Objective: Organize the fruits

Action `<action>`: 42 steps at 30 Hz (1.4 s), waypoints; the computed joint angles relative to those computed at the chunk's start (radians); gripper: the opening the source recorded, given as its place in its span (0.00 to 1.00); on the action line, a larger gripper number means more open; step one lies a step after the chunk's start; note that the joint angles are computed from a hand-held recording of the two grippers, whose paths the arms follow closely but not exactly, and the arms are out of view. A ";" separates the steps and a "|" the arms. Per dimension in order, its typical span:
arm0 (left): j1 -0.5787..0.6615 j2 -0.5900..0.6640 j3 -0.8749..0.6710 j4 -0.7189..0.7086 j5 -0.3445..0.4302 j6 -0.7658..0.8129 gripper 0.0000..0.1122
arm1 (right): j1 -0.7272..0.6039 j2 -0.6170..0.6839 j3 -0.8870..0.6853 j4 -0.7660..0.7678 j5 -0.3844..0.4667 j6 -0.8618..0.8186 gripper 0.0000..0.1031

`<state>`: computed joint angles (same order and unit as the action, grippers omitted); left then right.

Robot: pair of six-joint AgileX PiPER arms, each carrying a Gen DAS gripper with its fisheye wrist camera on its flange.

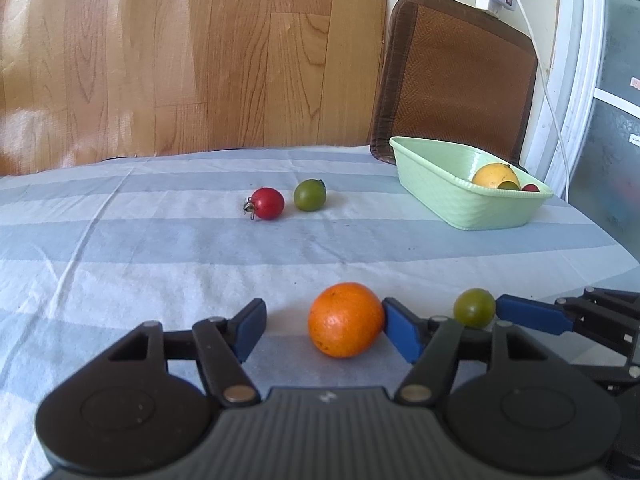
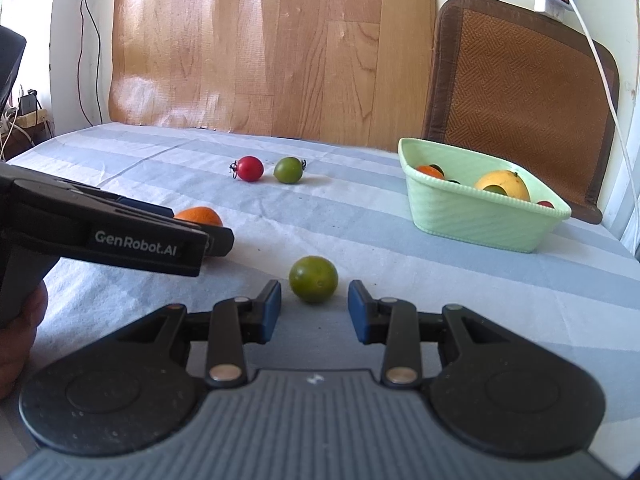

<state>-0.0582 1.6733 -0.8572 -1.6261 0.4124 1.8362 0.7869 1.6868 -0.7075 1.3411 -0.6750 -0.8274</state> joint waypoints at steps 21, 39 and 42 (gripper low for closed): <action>-0.082 0.006 -0.037 0.114 -0.028 -0.081 0.35 | -0.044 -0.004 0.015 -0.093 0.013 0.039 0.28; -0.180 0.134 -0.391 0.479 0.083 -0.578 0.35 | -0.194 -0.102 0.128 -0.279 -0.118 0.208 0.28; -0.210 0.220 -0.566 0.578 0.148 -0.730 0.35 | -0.297 -0.114 0.115 -0.362 -0.088 0.255 0.28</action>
<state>-0.2681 1.8936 -1.4236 -1.0482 0.5605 1.1058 0.4896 1.5732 -0.5922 0.9796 -0.7632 -0.5725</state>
